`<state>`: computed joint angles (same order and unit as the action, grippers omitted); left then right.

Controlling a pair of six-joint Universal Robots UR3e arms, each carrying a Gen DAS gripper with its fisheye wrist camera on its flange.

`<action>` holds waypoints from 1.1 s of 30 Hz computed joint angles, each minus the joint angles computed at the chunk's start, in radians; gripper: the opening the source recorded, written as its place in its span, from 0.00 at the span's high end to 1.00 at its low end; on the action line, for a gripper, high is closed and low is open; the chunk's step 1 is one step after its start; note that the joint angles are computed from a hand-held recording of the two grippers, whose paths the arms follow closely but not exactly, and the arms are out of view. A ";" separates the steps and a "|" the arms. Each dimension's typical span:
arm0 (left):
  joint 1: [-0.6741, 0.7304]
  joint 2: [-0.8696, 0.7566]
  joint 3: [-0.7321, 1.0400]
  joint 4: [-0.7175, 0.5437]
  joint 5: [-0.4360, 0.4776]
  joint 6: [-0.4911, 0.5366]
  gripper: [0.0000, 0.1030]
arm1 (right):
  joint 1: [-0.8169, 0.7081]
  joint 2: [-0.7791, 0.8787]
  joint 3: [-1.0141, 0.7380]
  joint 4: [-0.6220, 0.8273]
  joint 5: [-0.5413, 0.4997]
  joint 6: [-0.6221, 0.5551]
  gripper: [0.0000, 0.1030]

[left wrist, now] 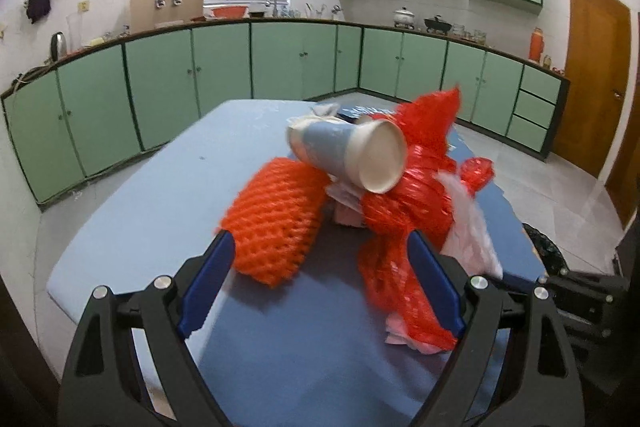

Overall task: Collect trash
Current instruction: 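Grasp the white tissue with the right tool while the left tool grasps the paper cup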

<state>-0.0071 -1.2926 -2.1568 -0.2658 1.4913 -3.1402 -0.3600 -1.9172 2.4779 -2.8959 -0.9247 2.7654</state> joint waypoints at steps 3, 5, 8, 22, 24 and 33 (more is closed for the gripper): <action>-0.038 -0.031 0.013 0.019 0.012 -0.012 0.17 | -0.098 -0.115 0.023 0.098 0.061 -0.035 0.97; -0.064 -0.063 0.033 0.046 0.032 -0.022 0.17 | -0.169 -0.193 0.026 0.181 0.109 -0.060 0.97; -0.092 -0.127 0.081 0.083 0.063 -0.036 0.17 | -0.256 -0.274 0.012 0.274 0.158 -0.089 0.97; -0.160 -0.367 0.348 0.087 0.158 -0.112 0.21 | -0.209 -0.016 -0.072 -0.002 0.089 0.006 0.97; -0.173 -0.409 0.387 0.078 0.183 -0.121 0.21 | -0.212 -0.006 -0.069 -0.014 0.089 0.011 0.97; -0.177 -0.477 0.429 0.093 0.218 -0.141 0.28 | -0.196 0.071 -0.076 -0.055 0.071 0.022 0.97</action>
